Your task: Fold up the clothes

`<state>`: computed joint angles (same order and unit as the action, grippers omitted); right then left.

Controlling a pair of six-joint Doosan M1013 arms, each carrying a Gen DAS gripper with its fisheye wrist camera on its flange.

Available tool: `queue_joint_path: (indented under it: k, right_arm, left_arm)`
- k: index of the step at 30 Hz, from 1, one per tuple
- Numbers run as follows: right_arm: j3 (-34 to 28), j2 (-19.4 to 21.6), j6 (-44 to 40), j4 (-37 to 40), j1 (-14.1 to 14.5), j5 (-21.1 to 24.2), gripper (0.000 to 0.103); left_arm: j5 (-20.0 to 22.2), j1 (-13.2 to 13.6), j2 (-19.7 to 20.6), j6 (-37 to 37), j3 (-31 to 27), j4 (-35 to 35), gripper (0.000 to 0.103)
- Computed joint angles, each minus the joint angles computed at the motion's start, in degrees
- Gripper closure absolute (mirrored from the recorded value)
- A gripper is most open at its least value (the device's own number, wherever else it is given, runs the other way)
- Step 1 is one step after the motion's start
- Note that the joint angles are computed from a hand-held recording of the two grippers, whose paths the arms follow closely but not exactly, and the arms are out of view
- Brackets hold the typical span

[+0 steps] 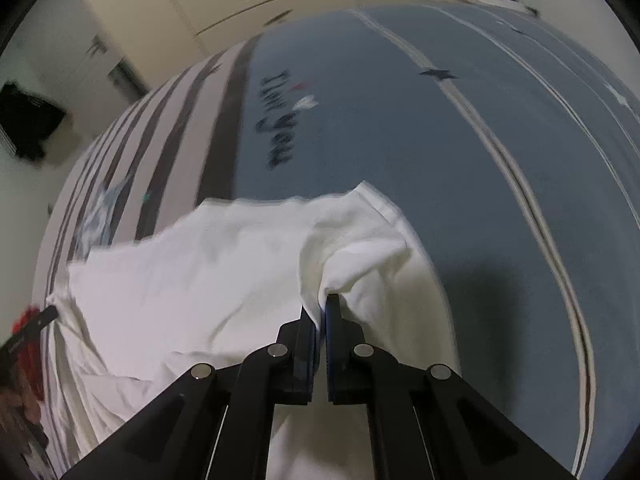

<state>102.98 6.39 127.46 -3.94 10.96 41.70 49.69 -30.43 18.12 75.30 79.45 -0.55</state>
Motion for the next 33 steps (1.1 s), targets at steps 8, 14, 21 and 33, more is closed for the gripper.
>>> queue_joint_path:
  k: [8, 14, 21, 33]
  right_arm:
    - [-0.4, 1.1, 3.8, 7.0, -5.3, -2.3, 0.1]
    - [-1.1, 1.5, -1.2, 10.2, -6.1, -0.6, 0.085]
    - [0.9, -3.0, -4.1, 0.6, -2.4, -0.7, 0.051]
    - [-4.7, 4.2, -17.0, -8.6, 5.5, -0.5, 0.052]
  left_arm:
    - [3.8, 3.6, 6.6, -4.6, -8.1, -4.6, 0.102]
    - [2.2, 4.7, 5.6, -5.4, -6.8, -7.4, 0.084]
    - [-2.7, 3.2, 0.1, -4.9, -0.1, 3.4, 0.063]
    - [0.6, -2.2, 5.3, 7.4, -5.4, 6.2, 0.063]
